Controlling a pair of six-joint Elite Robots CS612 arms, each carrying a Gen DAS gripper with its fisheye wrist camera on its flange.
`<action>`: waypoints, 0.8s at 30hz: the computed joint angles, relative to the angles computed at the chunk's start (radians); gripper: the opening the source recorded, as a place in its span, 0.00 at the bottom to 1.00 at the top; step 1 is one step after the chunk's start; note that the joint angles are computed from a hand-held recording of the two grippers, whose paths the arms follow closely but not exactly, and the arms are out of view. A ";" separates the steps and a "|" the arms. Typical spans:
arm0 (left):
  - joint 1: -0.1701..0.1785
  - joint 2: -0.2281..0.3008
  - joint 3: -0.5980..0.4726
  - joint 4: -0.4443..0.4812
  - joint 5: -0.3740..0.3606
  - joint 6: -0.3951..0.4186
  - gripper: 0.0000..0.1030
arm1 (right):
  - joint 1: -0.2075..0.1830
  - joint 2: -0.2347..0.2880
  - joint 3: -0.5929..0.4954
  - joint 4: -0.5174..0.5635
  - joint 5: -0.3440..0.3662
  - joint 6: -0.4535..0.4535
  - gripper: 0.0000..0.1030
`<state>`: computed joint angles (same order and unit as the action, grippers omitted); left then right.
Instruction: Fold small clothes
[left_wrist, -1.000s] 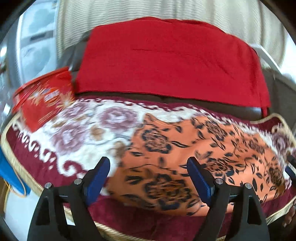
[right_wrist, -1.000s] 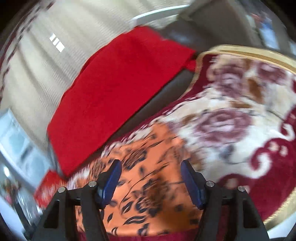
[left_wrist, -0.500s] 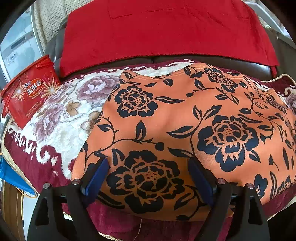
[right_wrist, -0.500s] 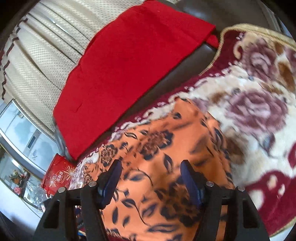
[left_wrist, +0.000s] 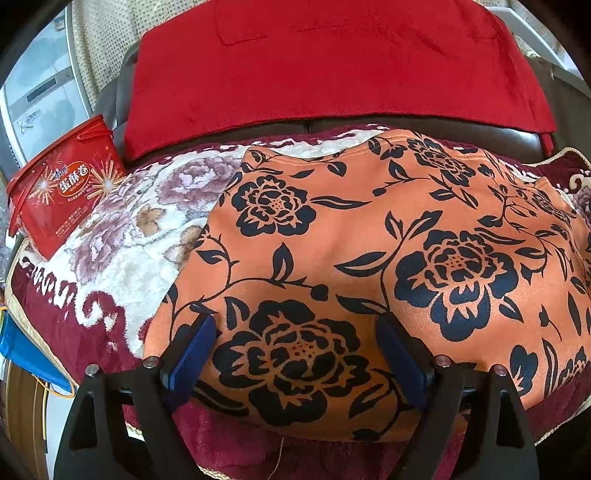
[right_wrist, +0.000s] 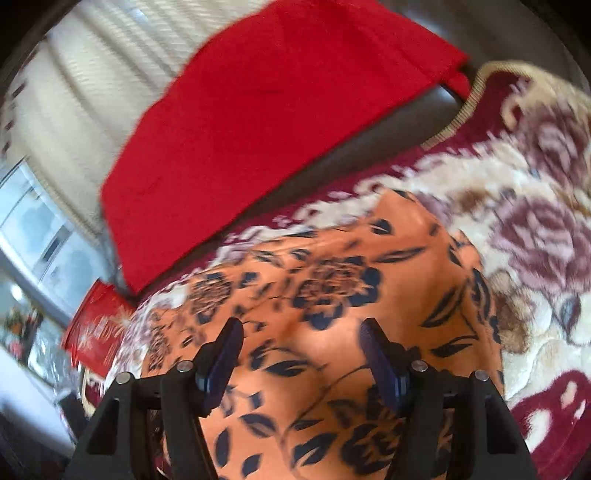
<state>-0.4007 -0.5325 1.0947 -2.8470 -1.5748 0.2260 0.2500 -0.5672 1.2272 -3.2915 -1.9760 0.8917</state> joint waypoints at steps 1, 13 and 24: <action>0.000 0.000 0.001 -0.001 0.001 0.000 0.87 | 0.003 0.003 -0.004 -0.003 0.013 -0.016 0.67; 0.002 -0.016 0.003 0.046 -0.008 -0.008 0.86 | 0.028 0.000 -0.001 0.040 0.040 -0.046 0.67; -0.006 -0.025 0.014 0.060 0.004 0.037 0.88 | 0.039 -0.035 0.087 0.074 0.032 0.044 0.67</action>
